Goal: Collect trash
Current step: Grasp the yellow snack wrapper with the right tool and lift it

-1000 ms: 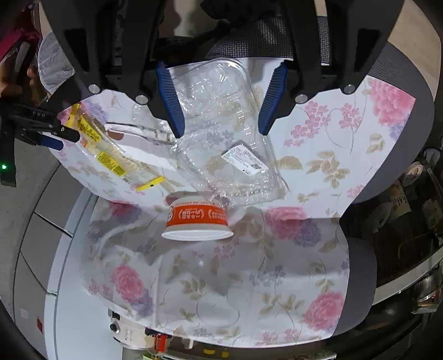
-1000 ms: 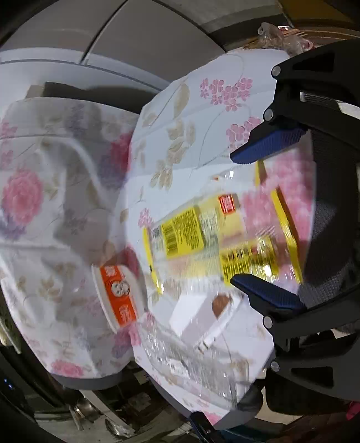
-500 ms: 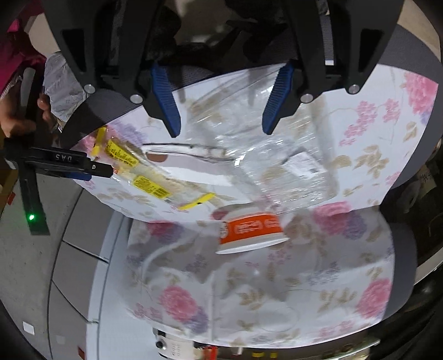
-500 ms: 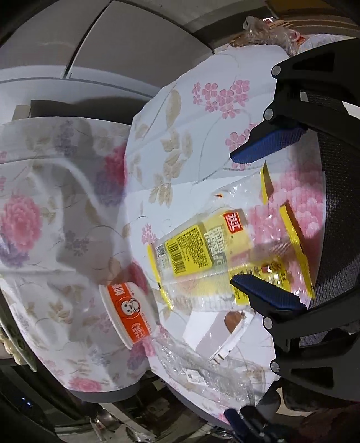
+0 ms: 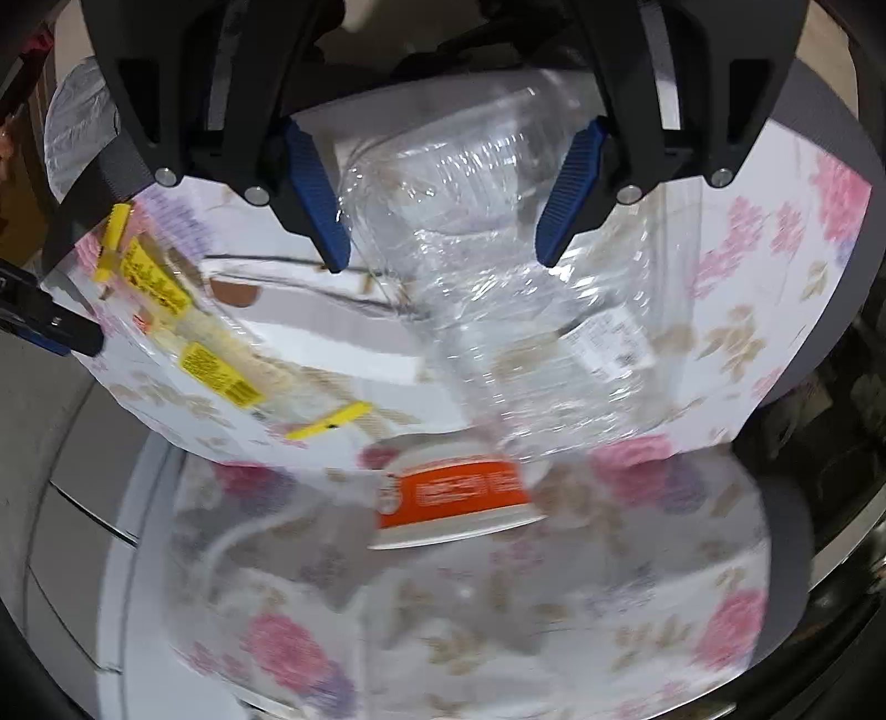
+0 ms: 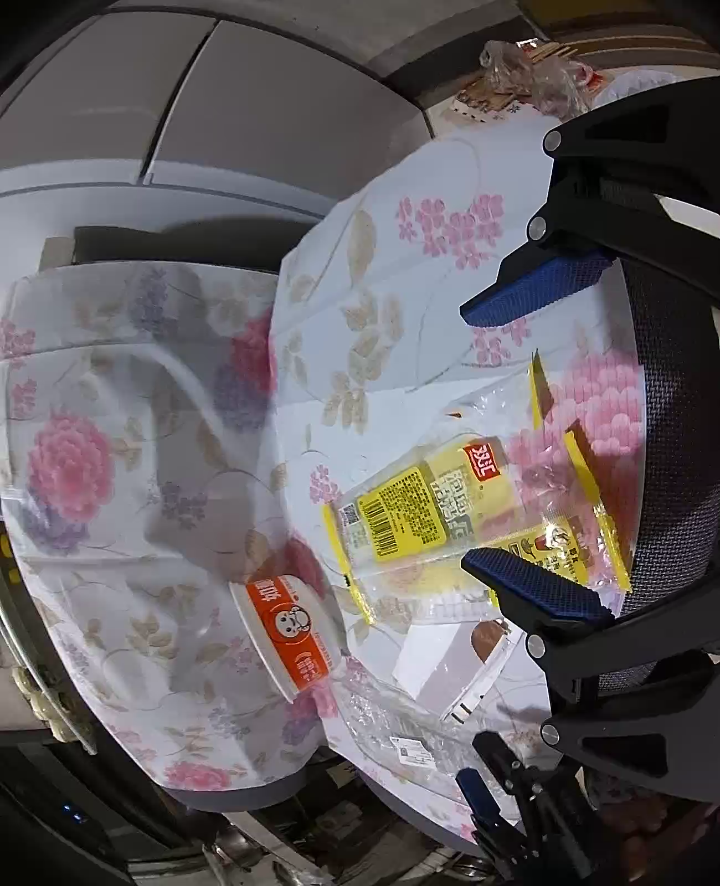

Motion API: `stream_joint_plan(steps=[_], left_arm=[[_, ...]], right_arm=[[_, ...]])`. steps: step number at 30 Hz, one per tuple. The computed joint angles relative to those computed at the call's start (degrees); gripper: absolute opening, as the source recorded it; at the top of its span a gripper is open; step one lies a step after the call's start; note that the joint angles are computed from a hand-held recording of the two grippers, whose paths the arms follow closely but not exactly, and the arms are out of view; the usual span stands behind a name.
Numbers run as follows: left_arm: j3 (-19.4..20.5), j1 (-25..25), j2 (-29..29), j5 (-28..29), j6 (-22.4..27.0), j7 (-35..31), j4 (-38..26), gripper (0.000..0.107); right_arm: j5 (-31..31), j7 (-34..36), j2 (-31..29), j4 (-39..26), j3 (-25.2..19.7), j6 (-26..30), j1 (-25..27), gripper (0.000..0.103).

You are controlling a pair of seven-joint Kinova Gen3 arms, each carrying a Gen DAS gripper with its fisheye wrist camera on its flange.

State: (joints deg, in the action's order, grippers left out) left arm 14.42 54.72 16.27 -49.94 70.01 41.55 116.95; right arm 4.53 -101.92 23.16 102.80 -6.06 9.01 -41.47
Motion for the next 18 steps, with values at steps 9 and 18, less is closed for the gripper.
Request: stream_joint_plan(steps=[9, 18], left_arm=[[3.2, 2.3, -5.0, 7.5, 9.5, 7.0, 4.2, 0.068], [6.6, 2.9, -5.4, 2.4, 11.6, 6.5, 2.9, 0.068]], right_arm=[[-2.0, 4.3, 1.5, -1.5, -7.0, 1.1, 5.3, 0.082], [-3.5, 10.8, 7.8, -10.6, -7.7, 9.0, 5.3, 0.082]])
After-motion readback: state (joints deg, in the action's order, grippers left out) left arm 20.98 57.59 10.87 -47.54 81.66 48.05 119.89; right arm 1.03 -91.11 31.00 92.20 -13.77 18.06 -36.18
